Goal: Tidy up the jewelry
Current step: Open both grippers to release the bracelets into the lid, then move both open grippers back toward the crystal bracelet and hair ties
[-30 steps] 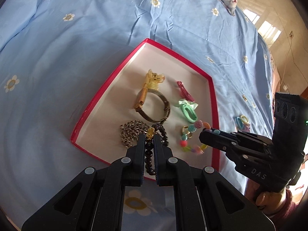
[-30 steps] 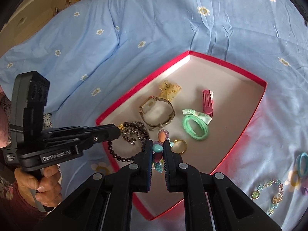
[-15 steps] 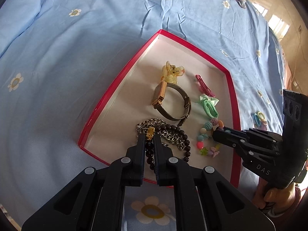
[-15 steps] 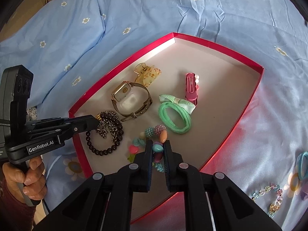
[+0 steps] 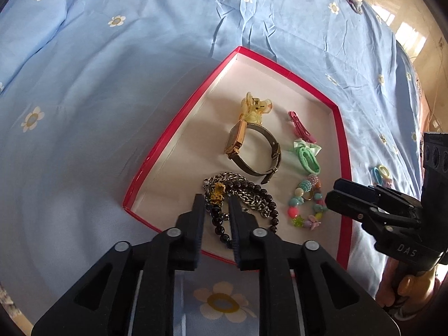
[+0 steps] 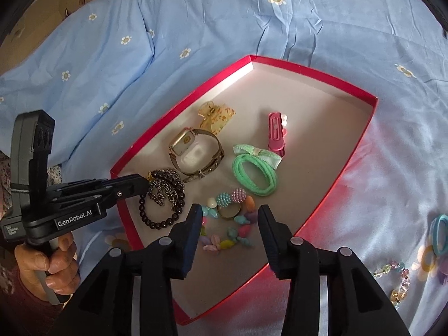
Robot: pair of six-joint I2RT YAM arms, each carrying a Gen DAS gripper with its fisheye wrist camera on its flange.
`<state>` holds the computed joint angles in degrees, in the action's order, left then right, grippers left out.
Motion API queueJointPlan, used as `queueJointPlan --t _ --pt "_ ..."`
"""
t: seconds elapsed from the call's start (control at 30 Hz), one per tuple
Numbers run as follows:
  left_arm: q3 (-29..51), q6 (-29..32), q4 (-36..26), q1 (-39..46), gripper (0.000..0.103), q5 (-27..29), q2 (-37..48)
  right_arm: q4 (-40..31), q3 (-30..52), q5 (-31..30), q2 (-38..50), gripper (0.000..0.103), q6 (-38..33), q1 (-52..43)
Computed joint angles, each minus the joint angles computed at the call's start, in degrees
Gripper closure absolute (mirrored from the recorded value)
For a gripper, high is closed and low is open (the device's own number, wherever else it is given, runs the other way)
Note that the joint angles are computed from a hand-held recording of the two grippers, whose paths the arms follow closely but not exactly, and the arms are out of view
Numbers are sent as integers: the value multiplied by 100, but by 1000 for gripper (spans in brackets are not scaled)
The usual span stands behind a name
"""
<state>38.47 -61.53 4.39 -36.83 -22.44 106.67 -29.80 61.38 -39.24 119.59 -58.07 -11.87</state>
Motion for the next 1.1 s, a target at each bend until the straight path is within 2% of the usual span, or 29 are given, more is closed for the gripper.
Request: queueJointPlan --t 0.13,0.37,0.53,0.87,1.1 --pt "-8 -130 -136 -141 72 -137 -135 -404 114 -240 -138 59 -230 -312" --pt "82 -458 -426 -583 61 -463 -202 -1011 397 -448 -216 55 -651 -922" --pt "100 -815 -667 -913 46 -688 -366 -1464 687 -519 -120 51 -1031 -1448" --pt "381 -1228 -949 -1439 46 -778 -278 -2110 1461 -513 348 43 -1404 -2423" --pt "895 -1048 -1050 -1613 43 -732 -2 -2300 2108 -463 813 43 -1427 -2987"
